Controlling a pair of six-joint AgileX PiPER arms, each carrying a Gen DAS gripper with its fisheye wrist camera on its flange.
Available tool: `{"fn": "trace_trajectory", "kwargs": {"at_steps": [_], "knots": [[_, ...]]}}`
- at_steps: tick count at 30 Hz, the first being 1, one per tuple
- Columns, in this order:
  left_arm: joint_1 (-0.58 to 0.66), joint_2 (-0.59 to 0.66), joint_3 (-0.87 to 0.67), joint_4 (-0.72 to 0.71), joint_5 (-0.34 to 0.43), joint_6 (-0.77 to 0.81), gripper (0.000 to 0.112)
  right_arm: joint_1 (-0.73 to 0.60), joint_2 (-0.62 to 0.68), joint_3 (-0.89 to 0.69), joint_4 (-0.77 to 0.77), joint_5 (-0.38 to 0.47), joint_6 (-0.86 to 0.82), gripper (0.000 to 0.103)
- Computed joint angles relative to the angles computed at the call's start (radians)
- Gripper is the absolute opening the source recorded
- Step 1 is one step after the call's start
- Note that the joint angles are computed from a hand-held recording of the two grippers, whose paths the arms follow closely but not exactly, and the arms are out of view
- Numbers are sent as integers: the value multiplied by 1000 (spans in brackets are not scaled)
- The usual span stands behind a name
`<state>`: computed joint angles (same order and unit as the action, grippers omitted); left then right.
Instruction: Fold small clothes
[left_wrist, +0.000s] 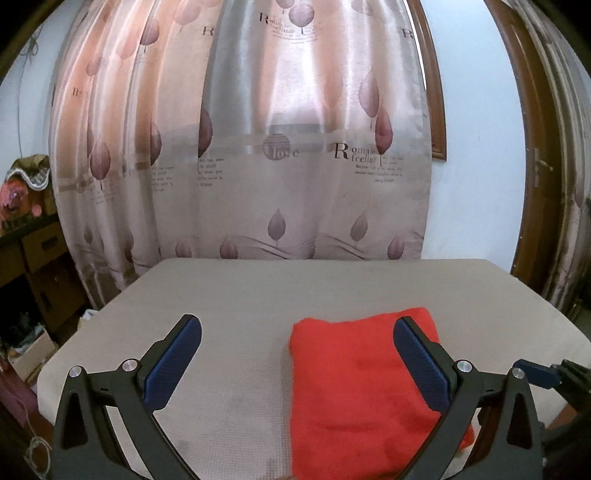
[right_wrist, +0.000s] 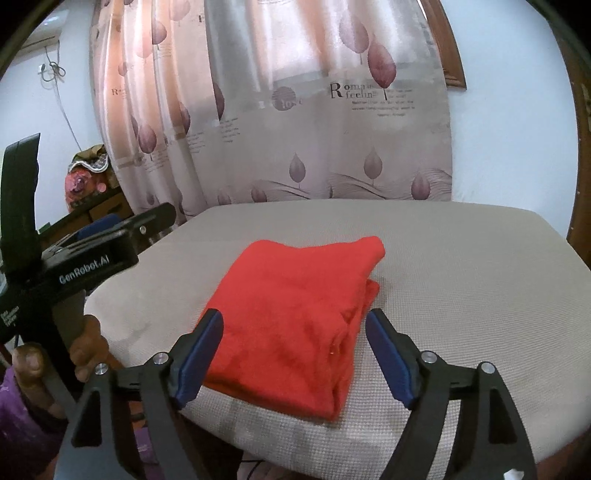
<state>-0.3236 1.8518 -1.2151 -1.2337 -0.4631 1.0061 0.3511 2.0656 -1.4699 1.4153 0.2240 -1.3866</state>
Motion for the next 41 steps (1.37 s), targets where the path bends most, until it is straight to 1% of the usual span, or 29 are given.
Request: {"fn": "trace_trajectory", "kwargs": {"at_steps": [3, 10, 12, 15, 19, 22, 24, 27, 31, 33, 35, 38, 39, 41], "knots": [[-4, 4, -7, -54, -4, 52, 103, 2, -3, 5, -12, 7, 14, 79], [4, -5, 13, -51, 18, 33, 103, 15, -13, 20, -16, 5, 10, 81], [7, 2, 5, -80, 26, 55, 103, 19, -13, 19, -35, 3, 27, 82], [3, 24, -23, -183, 3, 146, 103, 18, -10, 16, -42, 10, 35, 83], [21, 43, -42, -254, 40, 206, 103, 20, -6, 14, -70, 13, 66, 84], [33, 52, -41, -255, 66, 195, 103, 23, -3, 13, -92, 14, 86, 84], [31, 61, -44, -275, 56, 207, 103, 23, -1, 13, -96, 18, 89, 85], [19, 77, -53, -300, 19, 229, 103, 26, 2, 14, -113, 18, 107, 86], [14, 89, -49, -260, 4, 189, 103, 28, 5, 14, -134, 20, 132, 86], [18, 93, -45, -235, 15, 160, 103, 29, 6, 14, -138, 21, 136, 86], [8, 100, -50, -253, -6, 177, 103, 30, 4, 17, -138, 20, 137, 87], [6, 104, -49, -239, -3, 158, 103, 31, 1, 23, -117, 16, 115, 87], [3, 108, -50, -242, -3, 163, 103, 30, 7, 14, -136, 17, 133, 87], [-2, 107, -52, -270, -4, 187, 103, 35, 3, 23, -97, -9, 101, 88]]}}
